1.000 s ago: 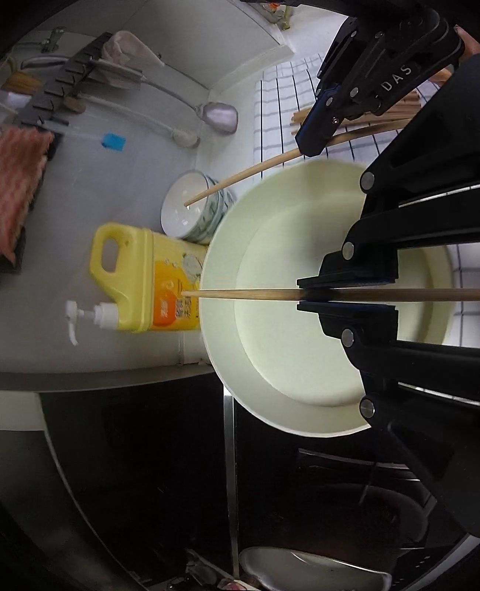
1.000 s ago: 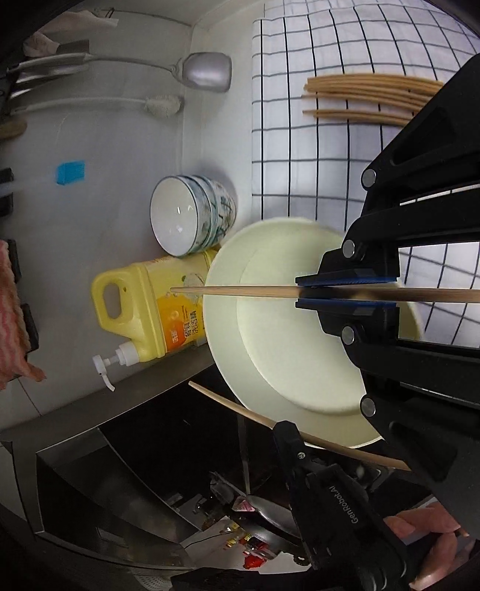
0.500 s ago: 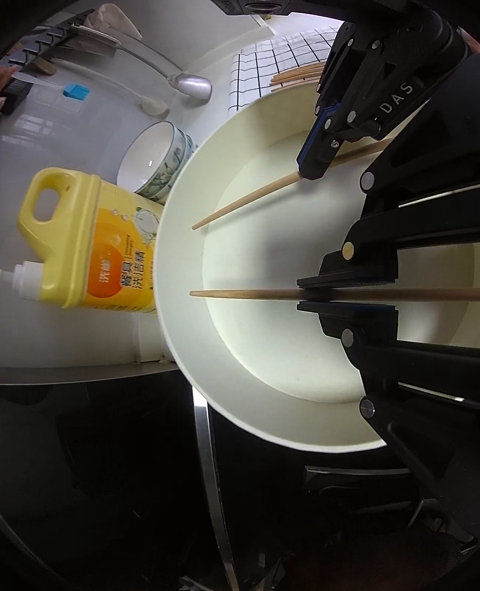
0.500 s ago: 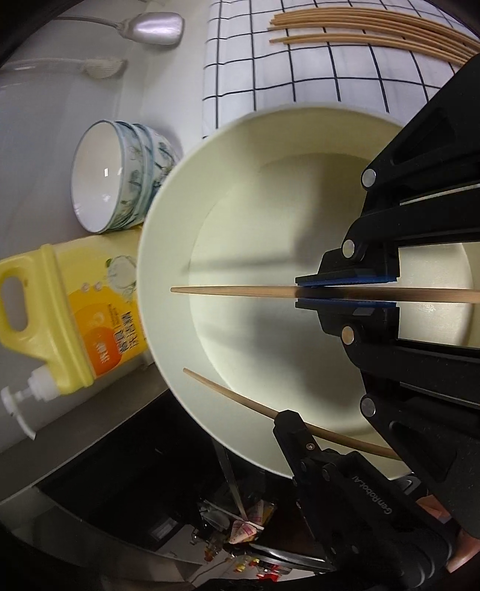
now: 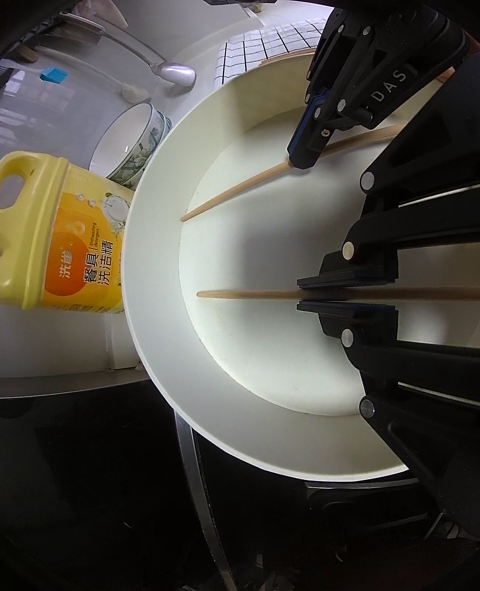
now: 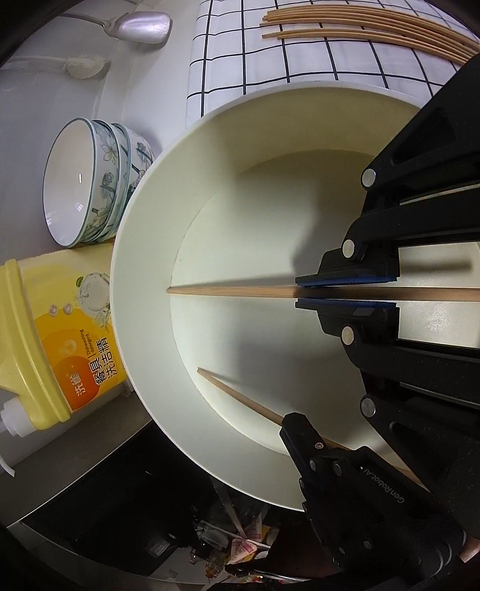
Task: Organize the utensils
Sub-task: 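Open the right tool to drop its chopstick while the left tool releases its own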
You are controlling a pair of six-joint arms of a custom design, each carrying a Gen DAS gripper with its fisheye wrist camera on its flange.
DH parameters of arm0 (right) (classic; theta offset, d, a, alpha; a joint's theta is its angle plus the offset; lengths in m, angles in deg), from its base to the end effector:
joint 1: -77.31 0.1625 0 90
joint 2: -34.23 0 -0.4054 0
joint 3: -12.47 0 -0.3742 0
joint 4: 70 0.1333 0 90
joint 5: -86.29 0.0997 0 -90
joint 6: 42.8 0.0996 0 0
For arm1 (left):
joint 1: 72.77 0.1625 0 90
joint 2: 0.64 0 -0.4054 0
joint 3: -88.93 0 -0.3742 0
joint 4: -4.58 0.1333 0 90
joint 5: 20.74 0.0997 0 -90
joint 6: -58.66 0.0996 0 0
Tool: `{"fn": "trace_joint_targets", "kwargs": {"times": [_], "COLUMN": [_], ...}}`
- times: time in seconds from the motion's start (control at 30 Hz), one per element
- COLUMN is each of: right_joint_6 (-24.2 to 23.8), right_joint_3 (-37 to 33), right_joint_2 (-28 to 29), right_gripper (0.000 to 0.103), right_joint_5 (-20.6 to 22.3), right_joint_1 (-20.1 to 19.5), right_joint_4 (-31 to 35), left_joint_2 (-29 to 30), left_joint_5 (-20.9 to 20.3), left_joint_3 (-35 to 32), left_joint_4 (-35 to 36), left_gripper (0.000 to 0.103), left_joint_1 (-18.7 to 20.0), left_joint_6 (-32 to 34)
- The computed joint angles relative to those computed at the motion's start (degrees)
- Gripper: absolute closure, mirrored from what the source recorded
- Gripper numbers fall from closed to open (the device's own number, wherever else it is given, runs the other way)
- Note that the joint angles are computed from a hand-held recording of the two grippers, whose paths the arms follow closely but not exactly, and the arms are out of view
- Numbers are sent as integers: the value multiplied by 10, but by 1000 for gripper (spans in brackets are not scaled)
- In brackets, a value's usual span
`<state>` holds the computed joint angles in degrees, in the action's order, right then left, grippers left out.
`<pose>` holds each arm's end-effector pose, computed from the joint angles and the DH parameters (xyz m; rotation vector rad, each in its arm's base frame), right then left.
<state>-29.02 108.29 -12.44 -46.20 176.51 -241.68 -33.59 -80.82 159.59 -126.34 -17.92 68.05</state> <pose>0.1685 -0.6276 0.1660 -0.3661 -2.3756 0.8678 -0.2768 -0.7109 0.0735 0.9805 2.4464 -0.2290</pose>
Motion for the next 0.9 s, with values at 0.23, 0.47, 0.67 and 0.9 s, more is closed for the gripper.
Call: {"fn": "trace_joint_targets", "kwargs": {"times": [0.23,0.47,0.67,0.9], "right_joint_6": [-9,-30,-34,-23], "right_joint_3": [-1,14,34,56], "right_joint_2": [-2,-15,-29,-44], "right_gripper": [89,72,58,49], "right_joint_5": [-18,-36,-48,-53], "right_joint_1": [9,22,40,55], "right_joint_4": [-8,-34,-42,-40], "left_joint_2": [-20,-51,-76,-110], "left_joint_5": [22,47,60,64], "left_joint_3": [33,64,90,125], "left_joint_4": [-42,-74,-92,-83], "left_gripper": [33,26,20,16], "left_joint_1": [-6,-14,-23,-35], "left_joint_6": [-5,-4,-3,-24]}}
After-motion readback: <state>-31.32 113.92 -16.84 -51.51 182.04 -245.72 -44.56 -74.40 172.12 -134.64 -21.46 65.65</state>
